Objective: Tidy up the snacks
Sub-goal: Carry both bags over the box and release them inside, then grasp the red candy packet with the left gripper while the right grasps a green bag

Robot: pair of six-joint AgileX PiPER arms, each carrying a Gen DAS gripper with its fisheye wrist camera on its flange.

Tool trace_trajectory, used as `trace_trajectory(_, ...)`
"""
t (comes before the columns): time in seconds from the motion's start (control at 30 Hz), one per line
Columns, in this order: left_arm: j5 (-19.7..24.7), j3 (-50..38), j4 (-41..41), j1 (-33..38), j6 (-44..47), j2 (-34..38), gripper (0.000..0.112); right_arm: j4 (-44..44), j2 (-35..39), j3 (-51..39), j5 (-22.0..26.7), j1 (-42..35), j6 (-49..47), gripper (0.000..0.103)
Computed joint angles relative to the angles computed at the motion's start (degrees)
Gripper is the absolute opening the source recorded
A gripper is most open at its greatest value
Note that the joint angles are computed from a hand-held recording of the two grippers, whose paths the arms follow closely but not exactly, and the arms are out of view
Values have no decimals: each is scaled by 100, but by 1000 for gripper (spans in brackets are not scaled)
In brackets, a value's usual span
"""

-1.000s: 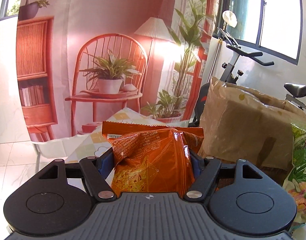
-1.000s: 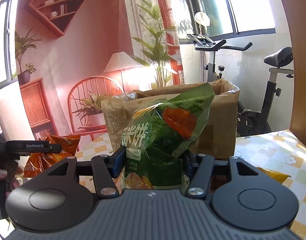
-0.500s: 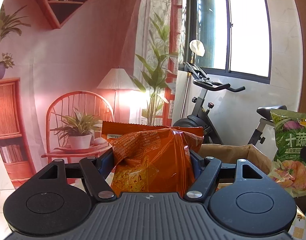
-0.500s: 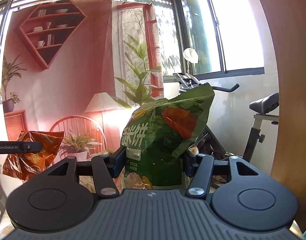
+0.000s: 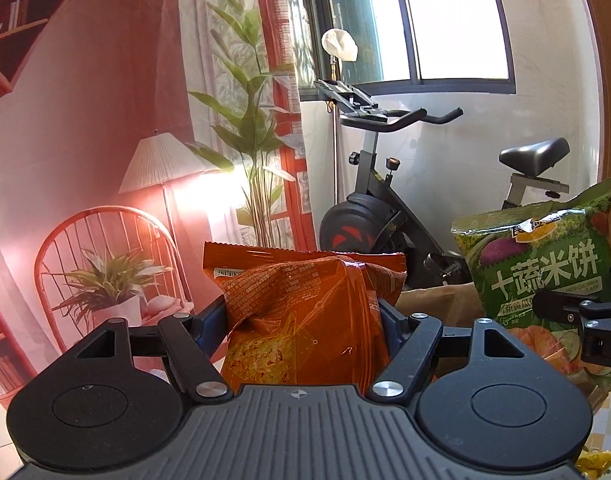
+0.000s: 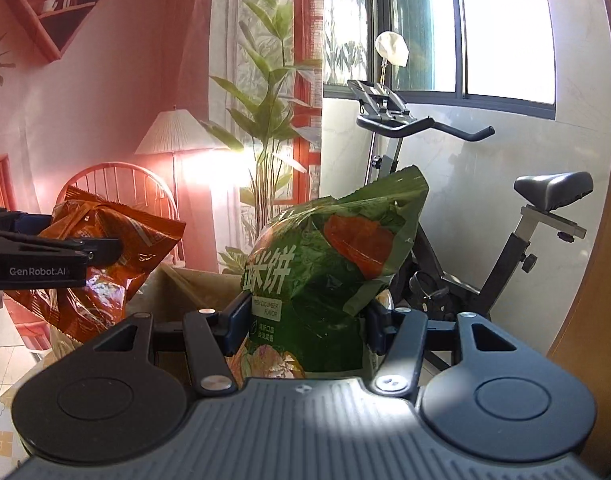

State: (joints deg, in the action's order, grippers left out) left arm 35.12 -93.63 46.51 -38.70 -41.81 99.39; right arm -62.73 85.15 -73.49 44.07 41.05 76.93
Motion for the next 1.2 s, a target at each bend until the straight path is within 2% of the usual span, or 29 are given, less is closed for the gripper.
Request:
trace_trajectory(0.1,88,-399,-711,145,590,389,77,751,199,-135,-276,-281,-559,59)
trace_trajectory(0.2,-3,-410,-1257,326,945,487,81,1223,346,-267,-305,-442,-917,61)
trace_trajectory(0.27,-78,-352,-1335,383,989,493,90,1588,372,-302,-432,-590,-1158,61)
trace_trajectory(0.33,-155,-272,-1387,433,1020,457,91,1730,369,-322,-426,-633,-1242,66)
trace_trajectory(0.47,-384,234,-1608,550,1011,45,90,1442,148,-76,-520,-543,-900,66)
trace_trajectory(0.53,-507,444,-1715,630,1026,-152,90,1106,-142,311,-845,-512,-464,66)
trace_trajectory(0.6,-684,912,-1652,701,816,-561,90,840,-548,831,-1417,-553,-112,67)
trace_trajectory(0.67,-849,1333,-1591,787,647,-917,90,393,-884,1241,-1508,-448,296,70)
trace_trajectory(0.77,-1109,2254,-1477,972,309,-1675,90,-313,-1332,1798,-1266,-171,914,71)
trace_trajectory(0.87,-1174,2984,-1261,1134,-158,-2220,89,-1220,-1901,2605,-1108,93,1791,71)
trace_trajectory(0.93,-1292,3438,-1289,1282,-295,-2532,89,-1756,-2217,3108,-1091,196,2421,78)
trace_trajectory(1.1,-1352,4326,-725,1407,-1126,-3071,89,-1946,-2578,3901,-163,1013,3274,79)
trace_trajectory(1.2,-1332,4781,-1402,1522,-736,-3300,89,-1878,-2445,4103,656,1797,3869,79)
